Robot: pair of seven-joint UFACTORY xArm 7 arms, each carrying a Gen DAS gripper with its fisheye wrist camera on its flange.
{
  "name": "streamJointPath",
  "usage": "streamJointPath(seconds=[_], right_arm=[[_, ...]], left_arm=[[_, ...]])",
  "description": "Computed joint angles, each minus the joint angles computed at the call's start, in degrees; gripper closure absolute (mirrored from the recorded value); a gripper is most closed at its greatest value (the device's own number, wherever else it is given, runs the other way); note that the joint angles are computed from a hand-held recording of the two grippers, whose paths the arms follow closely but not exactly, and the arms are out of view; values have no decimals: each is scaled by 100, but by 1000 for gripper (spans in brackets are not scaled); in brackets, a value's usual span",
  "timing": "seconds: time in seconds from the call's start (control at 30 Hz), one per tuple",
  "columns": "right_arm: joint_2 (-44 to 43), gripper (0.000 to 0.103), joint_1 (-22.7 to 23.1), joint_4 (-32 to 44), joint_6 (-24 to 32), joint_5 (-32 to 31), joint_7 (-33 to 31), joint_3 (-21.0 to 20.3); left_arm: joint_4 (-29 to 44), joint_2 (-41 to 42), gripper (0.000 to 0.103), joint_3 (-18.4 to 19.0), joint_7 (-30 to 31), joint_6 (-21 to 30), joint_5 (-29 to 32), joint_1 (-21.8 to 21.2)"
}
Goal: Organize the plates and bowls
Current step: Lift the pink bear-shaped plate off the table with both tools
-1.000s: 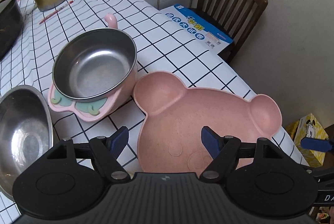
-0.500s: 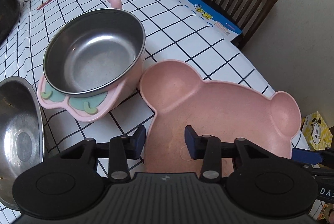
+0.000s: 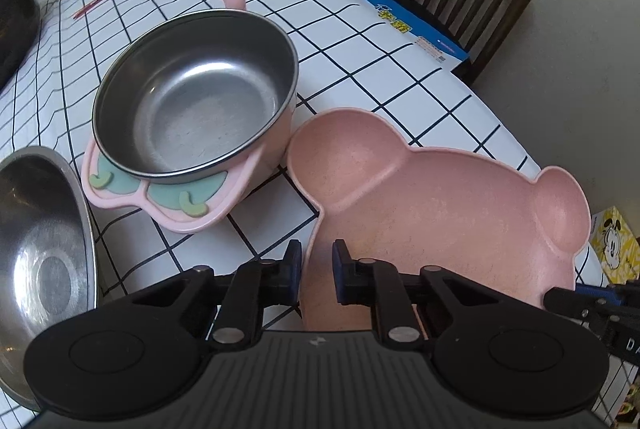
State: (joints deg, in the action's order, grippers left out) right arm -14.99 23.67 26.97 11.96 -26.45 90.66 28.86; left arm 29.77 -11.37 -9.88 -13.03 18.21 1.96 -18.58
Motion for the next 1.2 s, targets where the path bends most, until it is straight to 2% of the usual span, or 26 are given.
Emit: streamJointPath(seconds=[0.07, 0.27, 0.47, 0.8, 1.03, 1.2], right_arm=[[-1, 93, -50, 30, 92, -52, 125, 70], [-62, 94, -107, 28, 177, -238, 411, 152], [-325, 93, -73, -146, 178, -239, 446, 122], [-1154, 93, 279, -466, 555, 393, 92, 68], [-1856, 93, 660, -557, 1067, 950, -280, 28], [-2276, 93, 876, -493, 1457, 1203, -475, 105]], left_arm=[[-17, -8, 88, 0, 37, -26, 27, -2], [-32, -61, 90, -35, -64, -37, 37, -12], [-35, -180, 91, 17, 45, -9, -256, -159], [-113, -717, 91, -5, 92, 201, -492, -403], [-368, -1538, 91, -29, -20, 518, -653, -546], [-635, -2392, 90, 41, -81, 926, -793, -662]])
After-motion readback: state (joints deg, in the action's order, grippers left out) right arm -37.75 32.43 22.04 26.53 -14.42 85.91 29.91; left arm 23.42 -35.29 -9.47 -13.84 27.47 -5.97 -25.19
